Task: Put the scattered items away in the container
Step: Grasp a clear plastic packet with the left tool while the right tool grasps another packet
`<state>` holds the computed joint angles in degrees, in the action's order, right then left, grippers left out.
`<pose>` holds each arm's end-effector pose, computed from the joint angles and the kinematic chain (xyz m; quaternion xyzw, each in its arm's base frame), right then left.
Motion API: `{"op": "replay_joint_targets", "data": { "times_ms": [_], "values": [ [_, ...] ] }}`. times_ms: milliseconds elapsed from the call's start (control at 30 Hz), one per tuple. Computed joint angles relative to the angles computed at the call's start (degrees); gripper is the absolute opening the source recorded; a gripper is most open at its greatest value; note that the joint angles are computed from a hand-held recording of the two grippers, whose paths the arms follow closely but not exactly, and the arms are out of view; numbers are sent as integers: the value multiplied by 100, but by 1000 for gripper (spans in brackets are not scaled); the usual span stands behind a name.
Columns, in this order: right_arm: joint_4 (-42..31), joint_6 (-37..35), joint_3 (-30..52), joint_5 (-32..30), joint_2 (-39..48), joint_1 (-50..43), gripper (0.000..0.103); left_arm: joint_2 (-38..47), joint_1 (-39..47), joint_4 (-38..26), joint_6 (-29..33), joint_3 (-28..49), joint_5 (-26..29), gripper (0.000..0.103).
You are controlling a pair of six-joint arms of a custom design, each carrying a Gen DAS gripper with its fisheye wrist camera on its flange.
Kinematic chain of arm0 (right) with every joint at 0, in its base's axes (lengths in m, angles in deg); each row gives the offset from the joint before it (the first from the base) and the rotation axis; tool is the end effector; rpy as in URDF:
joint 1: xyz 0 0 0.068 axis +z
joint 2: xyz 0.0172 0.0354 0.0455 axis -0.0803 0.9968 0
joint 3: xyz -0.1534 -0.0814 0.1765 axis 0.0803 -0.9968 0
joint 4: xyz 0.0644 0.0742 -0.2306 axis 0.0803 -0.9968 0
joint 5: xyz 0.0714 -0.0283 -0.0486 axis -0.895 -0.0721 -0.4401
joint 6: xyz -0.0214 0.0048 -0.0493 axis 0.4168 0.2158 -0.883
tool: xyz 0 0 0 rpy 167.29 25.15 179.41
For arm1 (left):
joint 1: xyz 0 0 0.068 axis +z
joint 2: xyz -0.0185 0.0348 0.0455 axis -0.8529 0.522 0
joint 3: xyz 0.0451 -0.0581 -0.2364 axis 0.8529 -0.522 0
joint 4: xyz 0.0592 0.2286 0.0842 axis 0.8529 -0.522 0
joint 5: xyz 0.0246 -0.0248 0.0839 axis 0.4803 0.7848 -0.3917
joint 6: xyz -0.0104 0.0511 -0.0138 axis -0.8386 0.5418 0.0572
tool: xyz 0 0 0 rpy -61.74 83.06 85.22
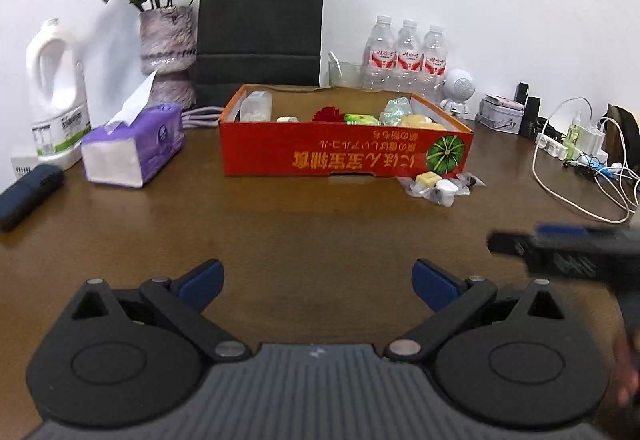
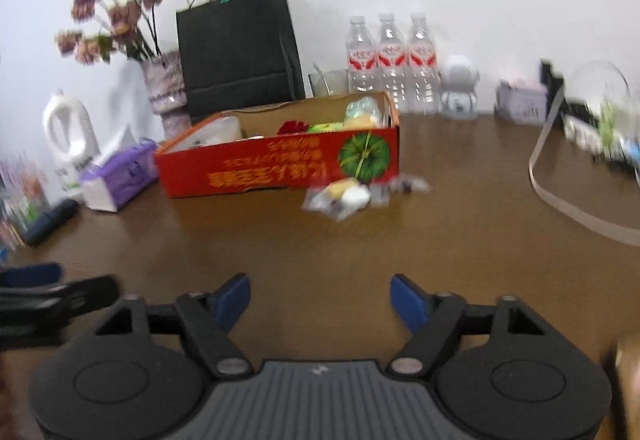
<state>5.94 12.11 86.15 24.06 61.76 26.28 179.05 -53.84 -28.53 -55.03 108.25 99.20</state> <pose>0.3044 0.1723 0.0964 -0.0510 0.8752 0.0948 0.4716 0.2874 0.0157 0.1065 0.0616 0.8703 -0.0534 0.4857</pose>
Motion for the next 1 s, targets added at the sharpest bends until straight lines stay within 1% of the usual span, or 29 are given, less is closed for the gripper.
{"op": "replay_joint_targets", "data": {
  "times_ms": [100, 167, 233, 300, 333, 400, 467, 500, 567, 600, 700, 733, 800, 867, 933, 1000],
  "values": [
    [-178, -662, 1114, -361, 747, -367, 56, 198, 31, -222, 9, 413, 126, 103],
    [-585, -996, 2101, -494, 1337, -499, 51, 335, 43, -375, 22, 700, 173, 103],
    [-1131, -1165, 3086, -610, 1908, -567, 37, 478, 55, -481, 126, 950, 234, 103],
    [-1532, -1266, 3762, -857, 2310, -630, 33, 636, 61, -599, 290, 1197, 281, 103],
    [-1652, -1340, 3967, -869, 2446, -629, 31, 724, 56, -659, 376, 1328, 282, 103],
    [-1832, -1396, 4242, -830, 2640, -637, 31, 919, 16, -783, 481, 1615, 267, 103],
    [-1877, -1249, 4286, -863, 2720, -695, 31, 1164, -42, -940, 475, 1981, 303, 103],
    [-1891, -1157, 4263, -922, 2733, -734, 28, 1326, -91, -1044, 450, 2214, 316, 103],
    [-1719, -1003, 4035, -980, 2649, -794, 18, 1700, -223, -1278, 421, 2740, 331, 103],
    [-1684, -923, 3940, -956, 2594, -812, 16, 1921, -306, -1426, 412, 3046, 324, 101],
    [-1471, -754, 3604, -958, 2420, -874, 12, 2622, -572, -1954, 372, 4036, 371, 96],
    [-1316, -675, 3422, -940, 2339, -894, 11, 2845, -665, -2111, 352, 4348, 365, 92],
    [-974, -485, 3058, -931, 2179, -954, 11, 3264, -838, -2305, 254, 4896, 443, 88],
    [-620, -322, 2720, -988, 2011, -1058, 11, 3673, -1029, -2423, 169, 5394, 398, 85],
    [-370, -215, 2474, -1017, 1857, -1137, 10, 4031, -1203, -2654, 214, 5895, 183, 71],
    [-181, -126, 2317, -979, 1768, -1188, 10, 4303, -1295, -2864, 297, 6305, 99, 62]
  ]
}}
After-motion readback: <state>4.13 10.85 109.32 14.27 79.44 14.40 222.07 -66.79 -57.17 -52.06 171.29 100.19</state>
